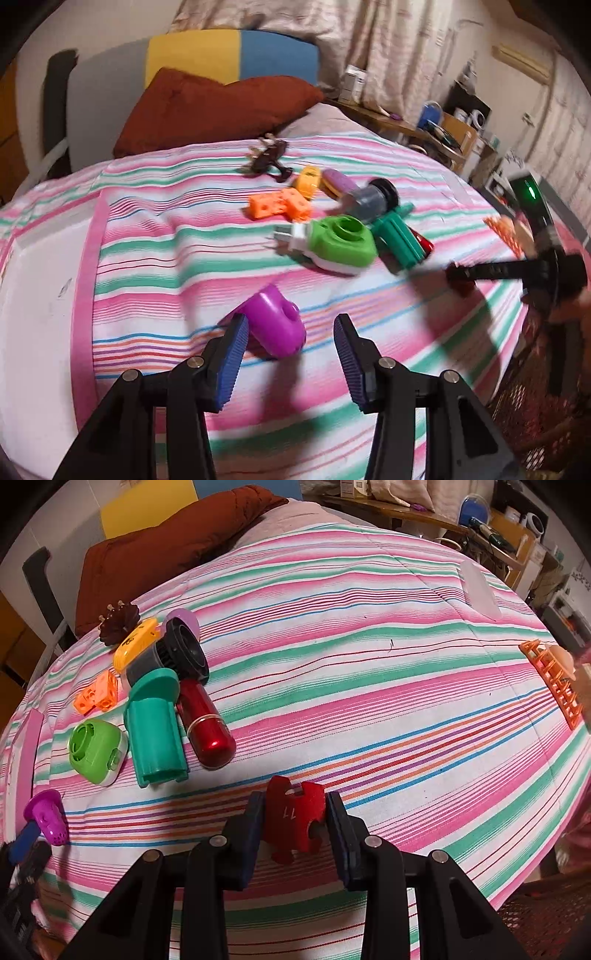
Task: Organize rigid objects
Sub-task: 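Lift the magenta suction cup with the left tool while the right tool holds the red puzzle piece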
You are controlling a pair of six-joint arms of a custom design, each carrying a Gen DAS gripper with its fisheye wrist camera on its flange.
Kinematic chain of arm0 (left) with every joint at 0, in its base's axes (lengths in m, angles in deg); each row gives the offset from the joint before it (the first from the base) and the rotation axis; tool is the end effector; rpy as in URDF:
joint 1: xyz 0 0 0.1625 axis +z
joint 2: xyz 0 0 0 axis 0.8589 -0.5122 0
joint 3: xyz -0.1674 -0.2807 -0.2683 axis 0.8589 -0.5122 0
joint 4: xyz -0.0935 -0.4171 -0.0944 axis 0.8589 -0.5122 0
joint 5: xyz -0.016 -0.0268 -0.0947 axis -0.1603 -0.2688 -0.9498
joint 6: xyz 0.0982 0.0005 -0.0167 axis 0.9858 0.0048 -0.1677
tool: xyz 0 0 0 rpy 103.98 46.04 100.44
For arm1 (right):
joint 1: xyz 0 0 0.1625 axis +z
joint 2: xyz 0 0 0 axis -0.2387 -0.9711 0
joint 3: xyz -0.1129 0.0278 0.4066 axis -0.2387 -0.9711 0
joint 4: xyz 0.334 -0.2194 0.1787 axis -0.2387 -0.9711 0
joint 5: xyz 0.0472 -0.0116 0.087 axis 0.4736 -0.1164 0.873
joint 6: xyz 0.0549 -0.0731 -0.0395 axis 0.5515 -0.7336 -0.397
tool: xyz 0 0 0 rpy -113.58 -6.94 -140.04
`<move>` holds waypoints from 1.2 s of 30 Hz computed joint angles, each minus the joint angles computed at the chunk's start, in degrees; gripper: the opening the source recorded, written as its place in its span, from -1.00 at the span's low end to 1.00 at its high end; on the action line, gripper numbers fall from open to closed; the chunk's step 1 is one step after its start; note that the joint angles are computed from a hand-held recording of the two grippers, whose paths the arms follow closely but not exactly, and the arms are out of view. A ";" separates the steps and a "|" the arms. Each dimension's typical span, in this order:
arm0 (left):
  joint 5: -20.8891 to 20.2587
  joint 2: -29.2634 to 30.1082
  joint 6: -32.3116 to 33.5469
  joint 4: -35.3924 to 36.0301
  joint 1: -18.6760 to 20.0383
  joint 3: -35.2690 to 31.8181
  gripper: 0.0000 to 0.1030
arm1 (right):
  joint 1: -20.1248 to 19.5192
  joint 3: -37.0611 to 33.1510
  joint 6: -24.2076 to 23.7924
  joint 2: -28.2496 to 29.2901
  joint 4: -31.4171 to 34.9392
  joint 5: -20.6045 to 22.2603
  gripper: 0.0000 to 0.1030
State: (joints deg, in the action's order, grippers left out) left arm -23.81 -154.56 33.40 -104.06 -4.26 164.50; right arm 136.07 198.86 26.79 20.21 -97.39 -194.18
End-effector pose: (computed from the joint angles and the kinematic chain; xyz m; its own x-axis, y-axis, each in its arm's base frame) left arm -0.0338 -0.3765 0.3434 -0.7823 0.3313 -0.5275 0.5596 0.7456 -0.3618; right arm 0.3293 -0.4144 0.0591 -0.7442 0.2133 0.6330 -0.1046 0.8987 -0.4259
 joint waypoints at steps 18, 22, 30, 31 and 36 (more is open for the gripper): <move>2.87 0.16 -5.08 1.73 0.94 -1.50 -0.41 | -0.05 0.04 -0.71 -0.13 -0.37 -0.15 -0.35; 3.57 0.02 -4.80 1.75 0.68 -2.10 -0.43 | 0.01 0.38 -2.66 0.06 -3.04 1.07 -0.36; 3.88 0.10 -2.76 0.60 1.07 -1.78 -0.48 | 0.62 -0.48 -4.58 1.33 -2.77 0.48 -0.37; 4.00 0.13 -2.53 0.50 0.96 -1.69 -0.48 | 0.56 -0.43 -4.48 1.29 -2.73 0.55 -0.36; 4.43 1.38 -3.22 0.93 1.93 -1.78 -0.38 | 0.66 -0.51 -4.78 1.59 -2.44 0.07 -0.36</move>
State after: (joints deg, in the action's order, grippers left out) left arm -19.38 -153.18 30.18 -103.13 -2.33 162.72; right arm 136.74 198.35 22.01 21.79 -99.82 -194.11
